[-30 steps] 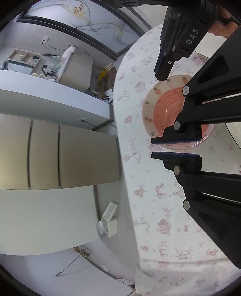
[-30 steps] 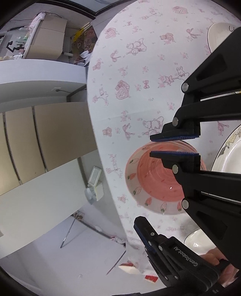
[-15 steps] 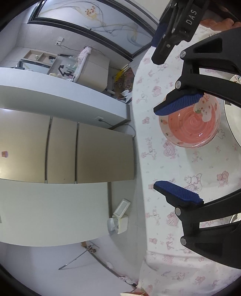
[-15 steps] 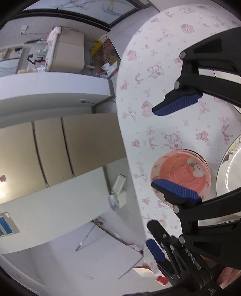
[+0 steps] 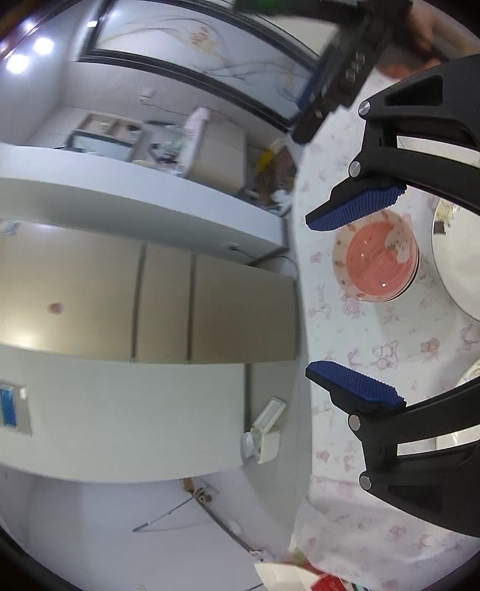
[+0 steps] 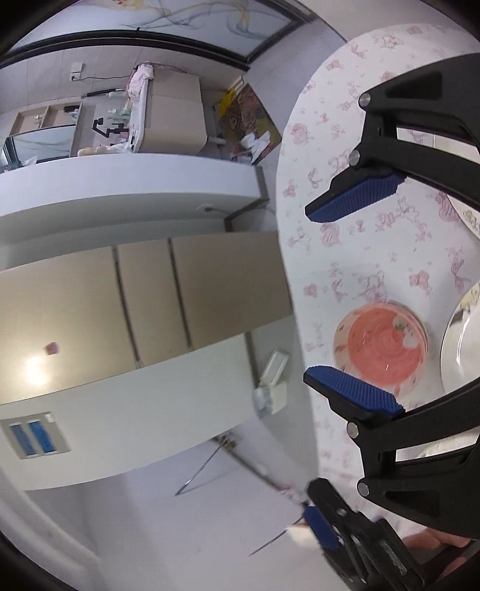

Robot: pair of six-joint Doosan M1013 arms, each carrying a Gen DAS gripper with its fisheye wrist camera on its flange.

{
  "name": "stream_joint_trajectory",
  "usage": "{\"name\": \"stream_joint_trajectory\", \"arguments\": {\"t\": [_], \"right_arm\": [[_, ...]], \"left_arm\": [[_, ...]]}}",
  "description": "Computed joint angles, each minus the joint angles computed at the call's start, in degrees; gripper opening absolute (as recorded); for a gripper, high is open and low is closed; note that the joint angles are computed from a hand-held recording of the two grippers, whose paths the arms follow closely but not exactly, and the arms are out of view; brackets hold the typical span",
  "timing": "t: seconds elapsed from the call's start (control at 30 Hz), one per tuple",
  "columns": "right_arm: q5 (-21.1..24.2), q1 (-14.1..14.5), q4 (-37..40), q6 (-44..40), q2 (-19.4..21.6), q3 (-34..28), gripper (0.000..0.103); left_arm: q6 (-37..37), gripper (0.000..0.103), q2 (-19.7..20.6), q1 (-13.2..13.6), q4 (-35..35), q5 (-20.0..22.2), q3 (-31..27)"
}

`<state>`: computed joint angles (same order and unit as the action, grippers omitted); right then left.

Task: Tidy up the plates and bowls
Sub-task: 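Raise both open grippers away from the stacked bowls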

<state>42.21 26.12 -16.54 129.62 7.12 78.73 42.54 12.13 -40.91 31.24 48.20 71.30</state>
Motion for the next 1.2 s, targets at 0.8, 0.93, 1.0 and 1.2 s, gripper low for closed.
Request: {"name": "stream_joint_trajectory", "arguments": {"t": [0.8, 0.93, 1.0, 1.2], "right_arm": [[-6.35, 15.7, -42.12, 28.71, -7.38, 7.06, 0.103], [-4.66, 17.73, -45.17, 28.85, -6.71, 8.23, 0.103], [-3.64, 17.88, -42.77, 28.23, -5.63, 8.13, 0.103], [-6.04, 20.65, -46.54, 31.99, -4.77, 11.36, 0.103]], "left_arm": [[-38.03, 0.103, -23.93, -13.71, 49.22, 6.2, 27.39], [-43.24, 0.103, -25.1, -16.95, 56.08, 13.6, 32.39], [-44.29, 0.103, -24.72, -18.24, 55.82, 18.93, 34.23], [-46.12, 0.103, -23.85, -18.61, 56.7, 22.55, 39.05]]}}
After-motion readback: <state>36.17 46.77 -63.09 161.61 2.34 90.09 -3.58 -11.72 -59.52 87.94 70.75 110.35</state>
